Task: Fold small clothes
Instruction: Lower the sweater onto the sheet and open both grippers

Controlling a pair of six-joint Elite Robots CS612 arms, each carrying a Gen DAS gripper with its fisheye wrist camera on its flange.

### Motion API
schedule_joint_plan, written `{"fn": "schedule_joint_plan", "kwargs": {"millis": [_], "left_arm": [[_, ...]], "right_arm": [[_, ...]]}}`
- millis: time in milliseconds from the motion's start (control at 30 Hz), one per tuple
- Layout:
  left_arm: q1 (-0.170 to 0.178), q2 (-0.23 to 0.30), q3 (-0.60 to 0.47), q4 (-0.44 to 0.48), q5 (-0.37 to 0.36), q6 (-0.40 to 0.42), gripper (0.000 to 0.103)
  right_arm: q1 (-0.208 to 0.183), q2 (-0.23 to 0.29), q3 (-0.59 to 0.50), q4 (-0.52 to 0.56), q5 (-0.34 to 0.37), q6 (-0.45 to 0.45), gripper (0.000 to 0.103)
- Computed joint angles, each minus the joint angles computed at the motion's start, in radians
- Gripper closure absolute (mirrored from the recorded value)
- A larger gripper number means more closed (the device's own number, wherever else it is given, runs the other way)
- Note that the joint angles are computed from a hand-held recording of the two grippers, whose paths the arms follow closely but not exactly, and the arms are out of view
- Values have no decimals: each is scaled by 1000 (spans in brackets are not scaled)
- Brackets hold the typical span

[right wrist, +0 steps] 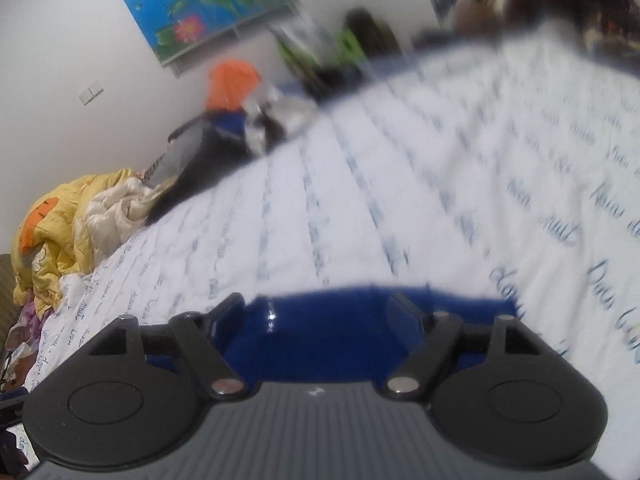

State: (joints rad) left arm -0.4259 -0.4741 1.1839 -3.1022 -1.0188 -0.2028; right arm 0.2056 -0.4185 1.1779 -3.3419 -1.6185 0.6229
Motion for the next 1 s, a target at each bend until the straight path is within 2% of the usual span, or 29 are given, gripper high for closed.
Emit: {"fn": "schedule_joint_plan", "kwargs": {"millis": [67,133,233,300,367,433,467,500,567,633,667,700,767,833,933,1000], "left_arm": [[3,-15,33,-61,-45,34,3],[0,-24,65,-122,-82,109,3],[-11,-22,90,-187,-130,259,1],[-20,-12,95,-206,-167,389,0],[-40,18,73,-225,-115,522,0],[-56,63,20,-235,-27,609,0],[-59,84,-18,-218,26,609,0],[-57,101,-54,-180,78,566,0],[-34,103,-107,-35,122,377,0],[-1,83,-119,92,106,168,0],[12,64,-107,128,73,71,0],[23,46,-83,133,32,16,0],[38,15,-26,85,-37,7,0],[46,-14,41,14,-109,37,0],[56,-56,138,-74,-265,88,0],[54,-78,199,-123,-319,117,0]], "right_arm": [[3,-9,21,-45,36,-88,24],[10,-18,35,-43,74,-209,24],[26,-23,28,44,98,-364,25],[39,-15,6,112,72,-431,25],[52,0,-25,172,14,-452,25],[57,15,-52,209,-33,-429,25],[55,19,-54,208,-40,-415,25],[53,24,-56,199,-40,-404,24],[50,26,-48,175,-41,-399,23],[51,26,-44,169,-49,-413,22],[53,25,-40,164,-54,-425,21],[55,27,-40,159,-61,-440,18],[61,33,-41,143,-74,-470,14],[66,40,-47,130,-90,-482,12],[72,28,-27,121,-117,-454,12],[75,10,14,76,-125,-433,12]]}}
